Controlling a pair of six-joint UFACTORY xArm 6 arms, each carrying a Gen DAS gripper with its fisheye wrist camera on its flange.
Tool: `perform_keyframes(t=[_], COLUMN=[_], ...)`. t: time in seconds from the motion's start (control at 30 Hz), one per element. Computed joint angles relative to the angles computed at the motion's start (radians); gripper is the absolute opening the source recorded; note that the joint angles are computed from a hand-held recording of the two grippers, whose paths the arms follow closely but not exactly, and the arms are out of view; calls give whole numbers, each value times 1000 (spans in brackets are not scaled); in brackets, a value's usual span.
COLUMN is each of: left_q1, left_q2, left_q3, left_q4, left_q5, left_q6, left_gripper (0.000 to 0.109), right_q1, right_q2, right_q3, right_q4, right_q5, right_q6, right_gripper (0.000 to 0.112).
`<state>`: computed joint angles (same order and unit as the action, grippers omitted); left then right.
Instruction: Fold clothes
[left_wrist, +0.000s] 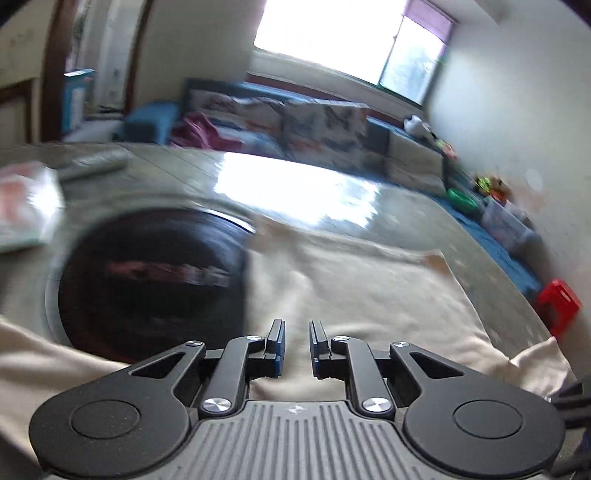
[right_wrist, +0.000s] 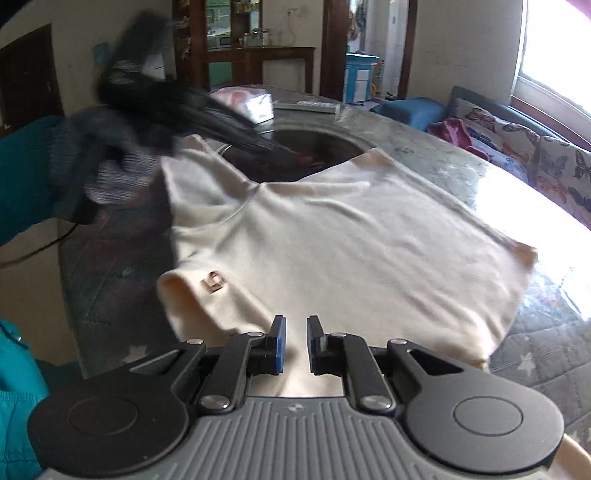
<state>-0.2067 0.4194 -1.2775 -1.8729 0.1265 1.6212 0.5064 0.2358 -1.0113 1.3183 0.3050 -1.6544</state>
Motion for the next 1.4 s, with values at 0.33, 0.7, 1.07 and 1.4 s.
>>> perform_keyframes(t=[0.33, 0.7, 1.07, 1.4], left_q1=[-33, -92, -212, -270], left_q2=[69, 14, -35, -45], left_q3=[-47, -18, 76, 114], left_q4=[42, -127, -25, -84], left_q5=[-69, -93, 72, 89], left_q6=[-39, 225, 268, 434], left_gripper=[15, 16, 16, 22], right_q1=[-27, -77, -211, -384], right_q2=[-73, -15, -87, -77], right_q3=[70, 22, 100, 43], right_q4=[172, 477, 822, 1336], right_q5=[27, -162, -187, -248], right_q6=[-97, -221, -411, -857], right_gripper=[25, 32, 33, 33])
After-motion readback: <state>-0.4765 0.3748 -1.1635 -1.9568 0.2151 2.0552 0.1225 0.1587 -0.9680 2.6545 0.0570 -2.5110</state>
